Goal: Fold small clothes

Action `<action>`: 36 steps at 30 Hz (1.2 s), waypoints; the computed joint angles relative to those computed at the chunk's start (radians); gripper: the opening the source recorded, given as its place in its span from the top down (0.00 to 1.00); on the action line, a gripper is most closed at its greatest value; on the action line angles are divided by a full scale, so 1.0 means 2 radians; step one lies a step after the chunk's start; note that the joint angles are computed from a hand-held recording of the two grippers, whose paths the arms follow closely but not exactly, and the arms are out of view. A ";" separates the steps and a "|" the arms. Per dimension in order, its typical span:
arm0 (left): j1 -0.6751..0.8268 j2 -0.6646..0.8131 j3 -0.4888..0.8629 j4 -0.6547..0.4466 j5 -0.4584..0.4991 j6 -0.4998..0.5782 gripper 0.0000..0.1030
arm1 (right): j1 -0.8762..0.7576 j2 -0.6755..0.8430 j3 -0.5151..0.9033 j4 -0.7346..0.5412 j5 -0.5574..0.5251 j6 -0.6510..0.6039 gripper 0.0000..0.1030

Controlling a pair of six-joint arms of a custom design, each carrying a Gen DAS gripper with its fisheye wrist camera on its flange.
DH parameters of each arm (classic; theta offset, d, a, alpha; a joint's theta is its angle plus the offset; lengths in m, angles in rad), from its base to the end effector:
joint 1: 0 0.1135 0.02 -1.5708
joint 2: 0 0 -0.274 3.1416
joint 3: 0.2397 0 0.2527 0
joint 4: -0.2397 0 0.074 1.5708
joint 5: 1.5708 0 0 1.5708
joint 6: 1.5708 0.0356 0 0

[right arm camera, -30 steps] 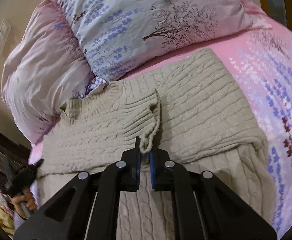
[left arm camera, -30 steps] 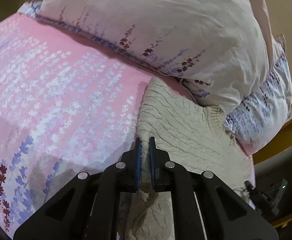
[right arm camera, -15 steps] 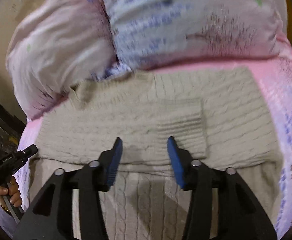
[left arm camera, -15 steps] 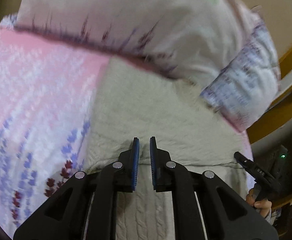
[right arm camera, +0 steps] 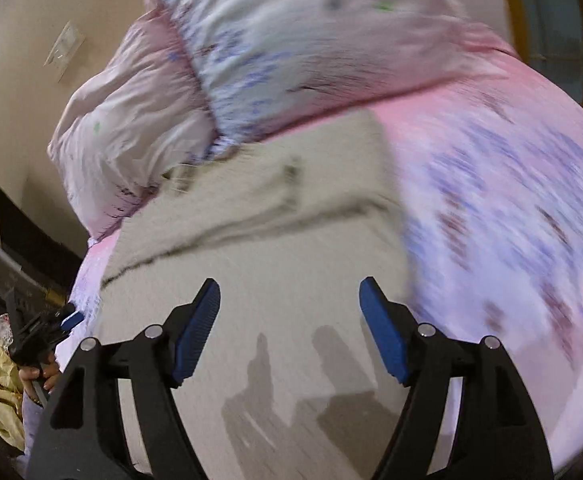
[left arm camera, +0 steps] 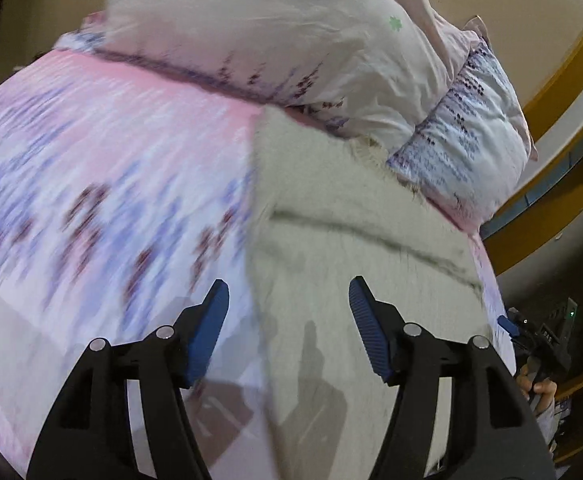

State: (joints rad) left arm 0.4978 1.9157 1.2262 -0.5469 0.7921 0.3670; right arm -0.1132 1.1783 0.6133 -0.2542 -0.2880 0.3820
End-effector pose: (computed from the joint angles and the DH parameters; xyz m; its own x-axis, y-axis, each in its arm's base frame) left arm 0.3396 0.1557 0.1680 -0.8214 -0.1595 -0.5476 0.1764 0.8420 -0.5099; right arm 0.2282 -0.0158 0.2069 -0.7051 0.4399 -0.5562 0.1923 0.8736 0.4471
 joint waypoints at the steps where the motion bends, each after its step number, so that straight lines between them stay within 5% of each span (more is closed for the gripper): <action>1: 0.014 -0.010 -0.017 -0.012 -0.002 0.023 0.39 | -0.020 -0.023 -0.019 -0.012 -0.011 -0.006 0.30; 11: 0.077 -0.057 -0.116 -0.084 0.043 0.147 0.41 | -0.078 -0.106 -0.125 -0.034 -0.103 -0.021 0.64; 18: 0.115 -0.057 -0.159 -0.150 0.084 0.232 0.60 | -0.102 -0.151 -0.183 -0.039 -0.216 -0.031 0.80; 28: 0.119 -0.058 -0.187 -0.197 0.082 0.294 0.74 | -0.004 -0.226 -0.220 -0.013 -0.192 0.041 0.84; 31: 0.102 -0.064 -0.197 -0.180 0.073 0.276 0.88 | 0.013 -0.236 -0.219 -0.012 -0.174 0.050 0.91; 36: 0.079 -0.111 -0.215 -0.139 0.065 0.234 0.93 | 0.032 -0.293 -0.208 -0.036 -0.130 0.051 0.93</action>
